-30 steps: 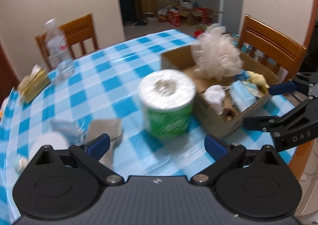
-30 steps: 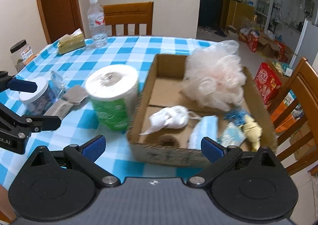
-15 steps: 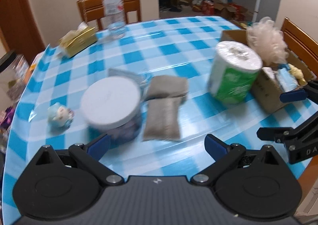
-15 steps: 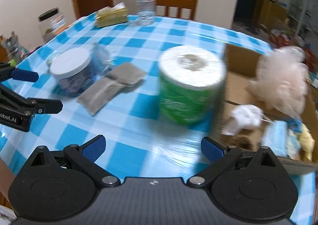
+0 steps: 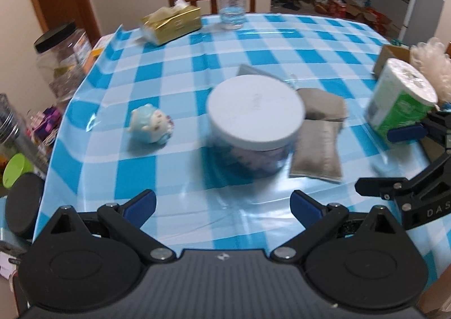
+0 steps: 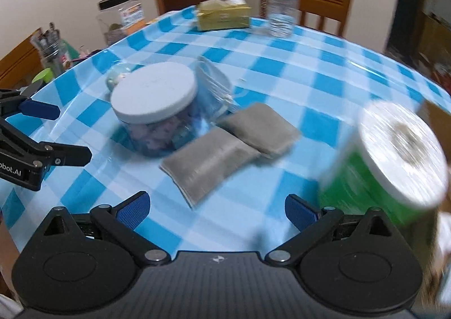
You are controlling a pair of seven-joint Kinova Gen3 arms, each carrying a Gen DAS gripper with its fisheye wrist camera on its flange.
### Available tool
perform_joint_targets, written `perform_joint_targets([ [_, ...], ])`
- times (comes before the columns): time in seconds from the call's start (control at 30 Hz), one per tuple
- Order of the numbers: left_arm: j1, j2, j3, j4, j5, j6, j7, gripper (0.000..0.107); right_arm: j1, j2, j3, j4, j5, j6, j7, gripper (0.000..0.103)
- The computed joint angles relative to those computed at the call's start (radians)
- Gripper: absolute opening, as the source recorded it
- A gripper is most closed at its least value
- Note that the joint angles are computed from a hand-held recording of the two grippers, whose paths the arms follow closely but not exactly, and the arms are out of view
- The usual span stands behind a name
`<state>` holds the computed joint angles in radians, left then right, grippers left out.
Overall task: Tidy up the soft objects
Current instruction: 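Move both grippers back toward the grey sachets and light-blue figurine, then grasp a grey fabric sachet with the right gripper while the left gripper grasps the light-blue figurine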
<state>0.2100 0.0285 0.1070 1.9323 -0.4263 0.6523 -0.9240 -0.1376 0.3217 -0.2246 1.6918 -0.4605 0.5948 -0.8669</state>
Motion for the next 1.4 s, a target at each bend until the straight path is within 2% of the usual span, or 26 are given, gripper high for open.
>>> perform_joint_targets([
  [0.17,-0.04,0.015,-0.026,-0.002,0.099,-0.014,-0.056,0.101,-0.02,0.072,-0.033,-0.072,0.018,-0.004,0.054,0.103],
  [0.3,-0.051,0.029,-0.035,-0.011,0.117,-0.009,-0.068,0.101,-0.032,0.121,-0.052,-0.126,0.046,0.002,0.109,0.103],
  [0.6,-0.058,0.041,-0.039,-0.022,0.157,0.008,-0.11,0.101,-0.06,0.227,-0.038,-0.281,0.1,0.146,0.153,0.103],
  [0.77,-0.055,0.046,-0.042,-0.03,0.144,0.015,-0.116,0.101,-0.061,0.242,-0.028,-0.328,0.104,0.252,0.15,0.103],
  [0.9,-0.069,0.05,-0.046,-0.034,0.158,0.01,-0.174,0.101,-0.061,0.236,-0.025,-0.33,0.096,0.303,0.159,0.103],
  [1.23,-0.13,0.074,-0.068,-0.048,0.228,-0.046,-0.393,0.101,-0.117,0.198,0.005,-0.259,0.152,0.21,0.116,0.103],
  [1.4,-0.136,0.116,-0.087,-0.088,0.207,-0.031,-0.429,0.101,-0.117,0.19,0.0,-0.24,0.162,0.187,0.108,0.103],
])
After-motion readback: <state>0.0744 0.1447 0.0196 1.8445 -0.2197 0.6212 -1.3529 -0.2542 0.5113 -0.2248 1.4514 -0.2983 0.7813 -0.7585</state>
